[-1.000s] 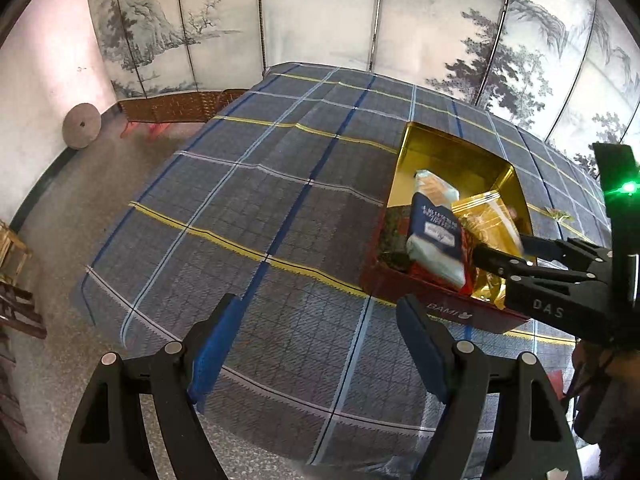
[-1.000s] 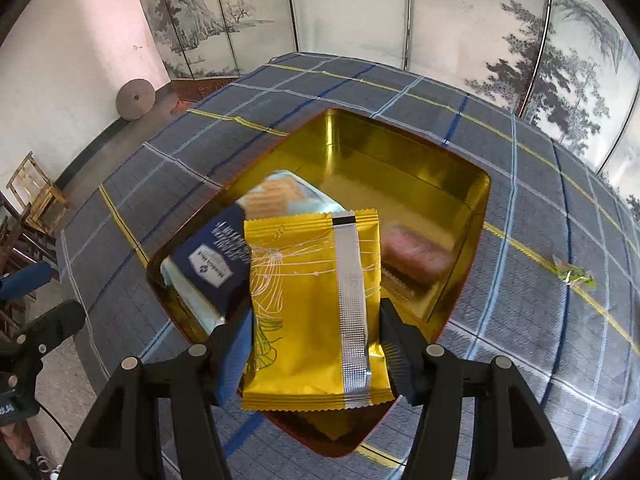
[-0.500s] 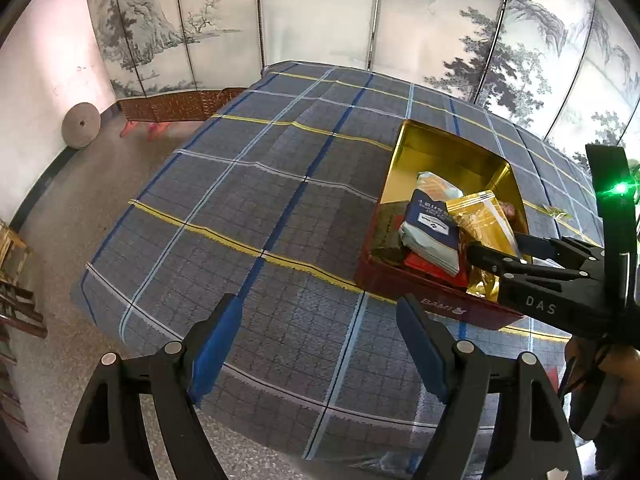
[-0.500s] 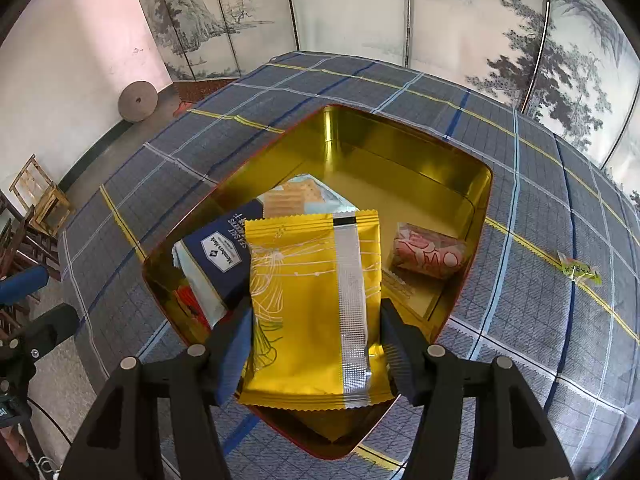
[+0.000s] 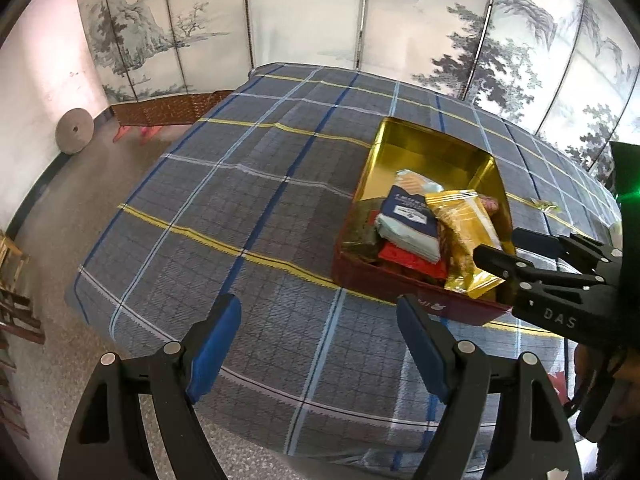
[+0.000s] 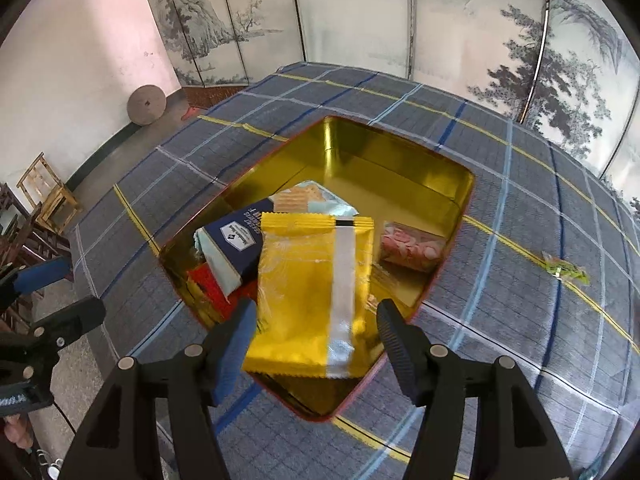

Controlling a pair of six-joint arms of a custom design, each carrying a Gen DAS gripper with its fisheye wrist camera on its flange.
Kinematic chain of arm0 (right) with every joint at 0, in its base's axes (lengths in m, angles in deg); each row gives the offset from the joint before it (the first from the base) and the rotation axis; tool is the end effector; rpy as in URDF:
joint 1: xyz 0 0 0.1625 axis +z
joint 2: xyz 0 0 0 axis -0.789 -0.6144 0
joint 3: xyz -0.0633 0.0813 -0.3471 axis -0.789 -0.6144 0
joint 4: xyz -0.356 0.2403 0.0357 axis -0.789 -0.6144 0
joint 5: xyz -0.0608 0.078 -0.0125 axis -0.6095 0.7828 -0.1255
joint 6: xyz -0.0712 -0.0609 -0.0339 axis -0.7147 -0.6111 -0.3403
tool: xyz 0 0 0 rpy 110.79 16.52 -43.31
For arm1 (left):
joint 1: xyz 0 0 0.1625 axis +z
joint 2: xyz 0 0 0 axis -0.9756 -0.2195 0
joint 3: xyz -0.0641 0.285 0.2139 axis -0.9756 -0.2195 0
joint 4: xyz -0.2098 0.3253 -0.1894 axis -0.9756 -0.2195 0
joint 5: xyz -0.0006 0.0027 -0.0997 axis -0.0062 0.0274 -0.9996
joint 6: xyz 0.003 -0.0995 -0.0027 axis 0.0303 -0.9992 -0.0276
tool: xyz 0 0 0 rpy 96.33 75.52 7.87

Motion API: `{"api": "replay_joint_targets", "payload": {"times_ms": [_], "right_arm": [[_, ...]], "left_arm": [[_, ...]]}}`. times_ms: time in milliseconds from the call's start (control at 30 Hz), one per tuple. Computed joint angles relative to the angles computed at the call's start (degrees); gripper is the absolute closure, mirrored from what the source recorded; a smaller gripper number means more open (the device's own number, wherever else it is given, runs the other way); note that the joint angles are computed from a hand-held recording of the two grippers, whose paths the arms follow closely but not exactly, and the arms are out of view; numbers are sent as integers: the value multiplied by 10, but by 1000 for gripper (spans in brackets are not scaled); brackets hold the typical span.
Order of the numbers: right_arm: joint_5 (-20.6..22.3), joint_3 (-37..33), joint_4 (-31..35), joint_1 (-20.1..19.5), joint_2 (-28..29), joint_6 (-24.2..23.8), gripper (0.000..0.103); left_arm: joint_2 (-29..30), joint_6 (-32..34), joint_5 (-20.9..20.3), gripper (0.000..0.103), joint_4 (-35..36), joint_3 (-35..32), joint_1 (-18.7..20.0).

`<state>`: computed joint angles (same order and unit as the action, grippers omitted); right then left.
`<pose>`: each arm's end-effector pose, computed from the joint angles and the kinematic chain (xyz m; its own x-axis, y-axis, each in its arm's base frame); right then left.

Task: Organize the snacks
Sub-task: 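Lower the silver-striped yellow packet into the tray and open the right gripper, then grasp the blue-and-clear wrapped snack with the right gripper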

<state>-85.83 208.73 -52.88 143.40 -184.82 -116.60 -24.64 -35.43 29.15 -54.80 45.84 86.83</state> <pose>0.1147 -0.3815 0.3148 -0.5785 -0.6813 0.4485 -0.7712 0.6359 -0.0289 -0.4032 -0.2677 0.0453 -0.6708 -0.3869 -0.6327 0.1658 0.7533 -0.6364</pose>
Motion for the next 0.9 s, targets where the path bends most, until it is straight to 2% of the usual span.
{"api": "replay_joint_targets", "payload": {"times_ms": [100,267,500,633,733,800,900], "right_arm": [[16,-5,15,-20,-24,-13,39],[43,-20,14,-80,-66,-49,39],[69,-69,-13,-203,-92,-106,39],[90,-118,-7,-280,-85,-149,39],[88,-161,1,-324,-67,-183,39],[88,-188,19,-342,-51,-192,39],[66,-219,44,-359,-33,-214,40]], "left_arm": [[10,14,5,25,-10,-8,1],[33,48,15,25,-34,-25,6],[76,121,25,25,-94,-53,18],[97,153,26,25,-117,-68,24],[109,168,27,25,-125,-79,26],[115,174,25,25,-126,-85,28],[125,177,23,25,-125,-95,28]]}}
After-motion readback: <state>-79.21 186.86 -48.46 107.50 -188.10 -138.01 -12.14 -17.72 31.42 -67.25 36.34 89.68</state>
